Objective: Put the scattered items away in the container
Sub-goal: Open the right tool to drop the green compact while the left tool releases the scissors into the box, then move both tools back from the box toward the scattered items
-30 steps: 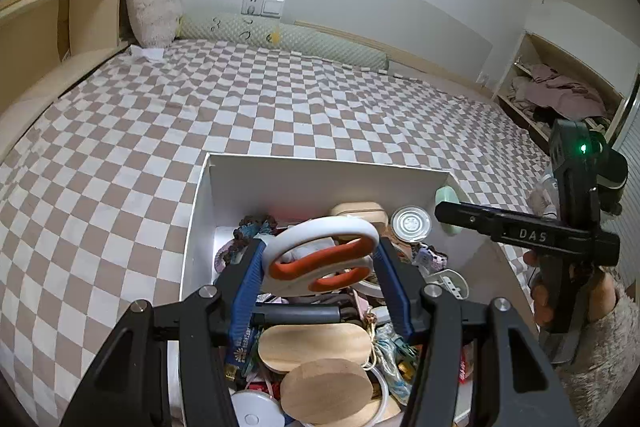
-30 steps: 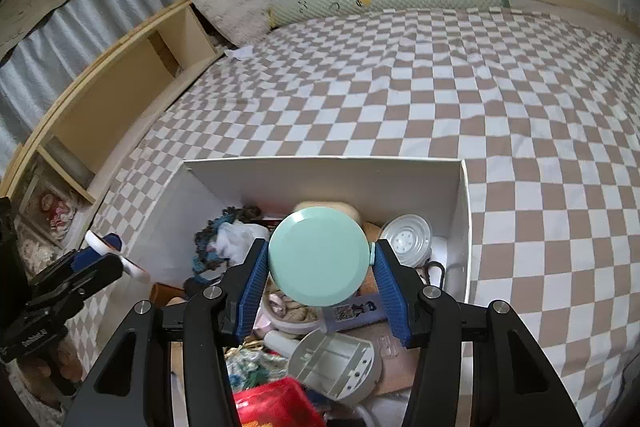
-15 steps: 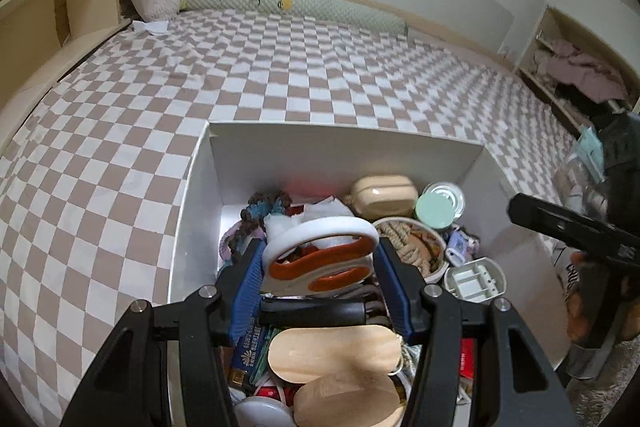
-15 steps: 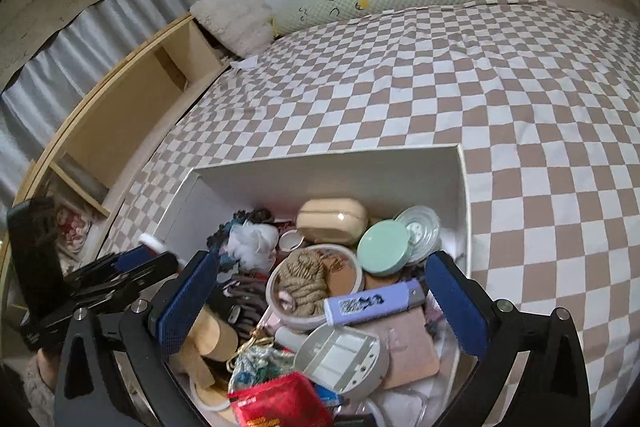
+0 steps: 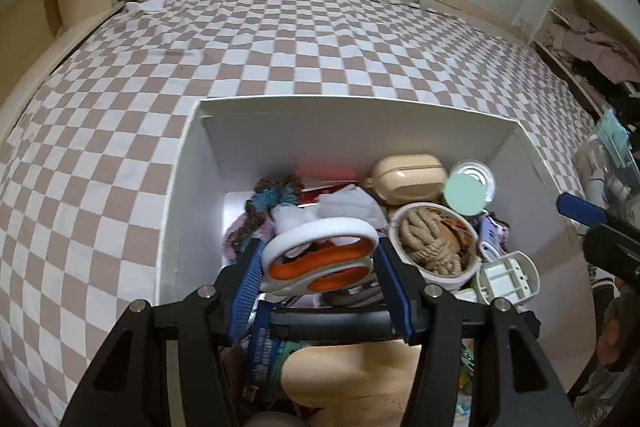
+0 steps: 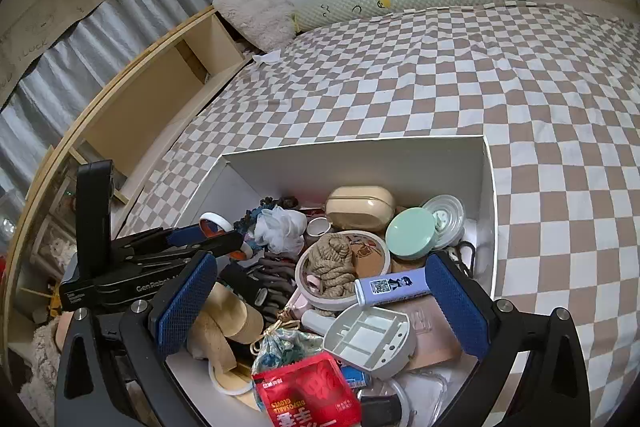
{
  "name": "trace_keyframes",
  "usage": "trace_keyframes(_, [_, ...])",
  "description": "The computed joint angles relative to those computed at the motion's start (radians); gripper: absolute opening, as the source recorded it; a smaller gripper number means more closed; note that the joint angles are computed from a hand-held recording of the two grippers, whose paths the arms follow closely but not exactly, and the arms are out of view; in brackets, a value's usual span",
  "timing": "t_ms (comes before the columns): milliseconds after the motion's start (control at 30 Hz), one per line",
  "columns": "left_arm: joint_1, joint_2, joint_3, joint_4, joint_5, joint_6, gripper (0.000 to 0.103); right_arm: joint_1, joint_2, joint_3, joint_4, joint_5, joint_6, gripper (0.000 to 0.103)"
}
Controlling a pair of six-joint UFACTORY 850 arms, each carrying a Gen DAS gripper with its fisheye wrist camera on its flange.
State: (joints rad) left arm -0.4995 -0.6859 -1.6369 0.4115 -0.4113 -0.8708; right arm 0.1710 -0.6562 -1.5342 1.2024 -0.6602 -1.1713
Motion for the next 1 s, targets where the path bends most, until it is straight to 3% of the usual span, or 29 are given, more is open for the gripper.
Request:
trace_keyframes(67, [-0.010,0.002,0.000,0.083,-0.018,-0.076,0.102,-0.001,-0.002,-0.001,-0.002,-0.001,0.005,0.103])
trace_keyframes(200, [-0.023,0.034,0.038,0.271,0.002,-0.256,0.102,-0.003,-0.001,0.005,0.006,-0.010,0.003,0.103])
trace_keyframes(333, [-0.016,0.045,0.052,0.225,0.034,-0.231,0.102,-0.006,0.012,0.028,0.022,-0.002,-0.008,0.103])
trace_keyframes(800, [-0.033,0.102,0.118,0.283,0.059,-0.303,0.103,-0.003,0.085,0.133,0.084,0.071,-0.090,0.103])
trace_keyframes(1000, [-0.053,0.141,0.158,0.355,0.048,-0.362,0.103,0.008,0.157,0.227,0.242,0.156,-0.295,0.103])
